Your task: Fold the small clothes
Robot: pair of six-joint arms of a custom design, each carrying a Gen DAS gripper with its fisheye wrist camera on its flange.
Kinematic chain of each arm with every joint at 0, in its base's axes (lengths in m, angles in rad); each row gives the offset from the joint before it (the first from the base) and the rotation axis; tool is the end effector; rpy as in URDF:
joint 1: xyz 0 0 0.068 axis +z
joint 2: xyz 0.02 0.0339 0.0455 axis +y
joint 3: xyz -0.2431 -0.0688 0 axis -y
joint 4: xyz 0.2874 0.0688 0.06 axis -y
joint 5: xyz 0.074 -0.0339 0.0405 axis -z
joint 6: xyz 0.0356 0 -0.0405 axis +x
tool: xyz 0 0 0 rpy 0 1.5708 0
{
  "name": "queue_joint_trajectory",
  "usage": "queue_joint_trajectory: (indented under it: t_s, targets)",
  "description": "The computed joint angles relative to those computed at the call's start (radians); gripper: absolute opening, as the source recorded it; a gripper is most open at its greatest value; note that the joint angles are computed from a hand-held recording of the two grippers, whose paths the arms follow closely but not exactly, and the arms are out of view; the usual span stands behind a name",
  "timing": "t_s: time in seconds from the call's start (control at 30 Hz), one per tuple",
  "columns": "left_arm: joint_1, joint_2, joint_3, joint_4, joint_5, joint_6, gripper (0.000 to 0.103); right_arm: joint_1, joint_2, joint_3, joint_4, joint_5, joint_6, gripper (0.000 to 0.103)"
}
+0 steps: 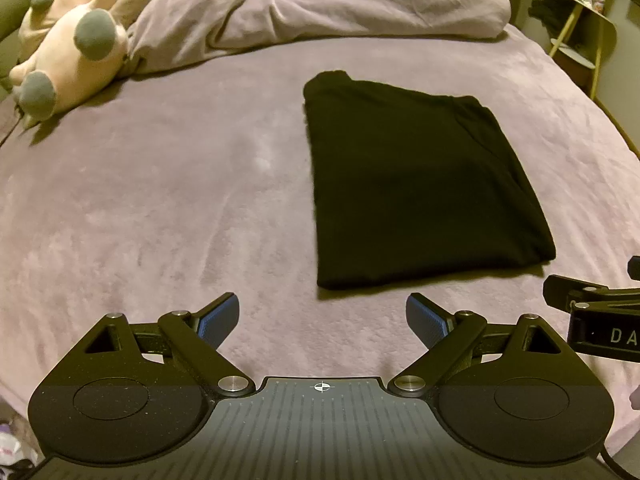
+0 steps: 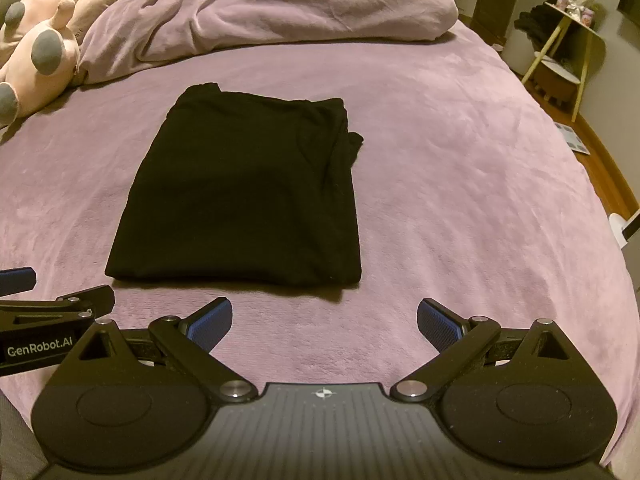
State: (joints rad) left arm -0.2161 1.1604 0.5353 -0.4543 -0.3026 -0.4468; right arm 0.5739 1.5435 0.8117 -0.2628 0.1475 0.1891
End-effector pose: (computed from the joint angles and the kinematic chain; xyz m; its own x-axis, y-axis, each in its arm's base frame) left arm 0.2388 -0.0416 0.1217 -0.8057 -0.2454 -0.5391 -0.3114 0.9497 0.0331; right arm 0.2773 0.1730 0.1175 -0.7800 -0.2828 -0.5583 -0.3290 0.9441 -0.0186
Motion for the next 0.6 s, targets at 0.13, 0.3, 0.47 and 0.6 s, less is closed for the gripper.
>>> queue_joint_trajectory:
  t_s: [0.13,0.3,0.47,0.6]
  targets:
    - [0.002,0.005,0.004,0.001,0.001,0.001,0.095,0.0,0.001,-0.001,0.003,0.0,-0.003,0.099]
    - [0.002,0.003,0.003,0.001,0.002,0.002,0.094,0.0,0.001,-0.002,0.004,-0.002,-0.003,0.099]
    - [0.003,-0.003,0.002,0.0,0.007,0.001,0.095,0.0,-0.002,-0.005,0.007,-0.001,-0.004,0.099]
    - [-0.002,-0.004,0.002,0.001,0.004,0.003,0.094,0.001,-0.003,-0.006,0.007,0.0,-0.005,0.099]
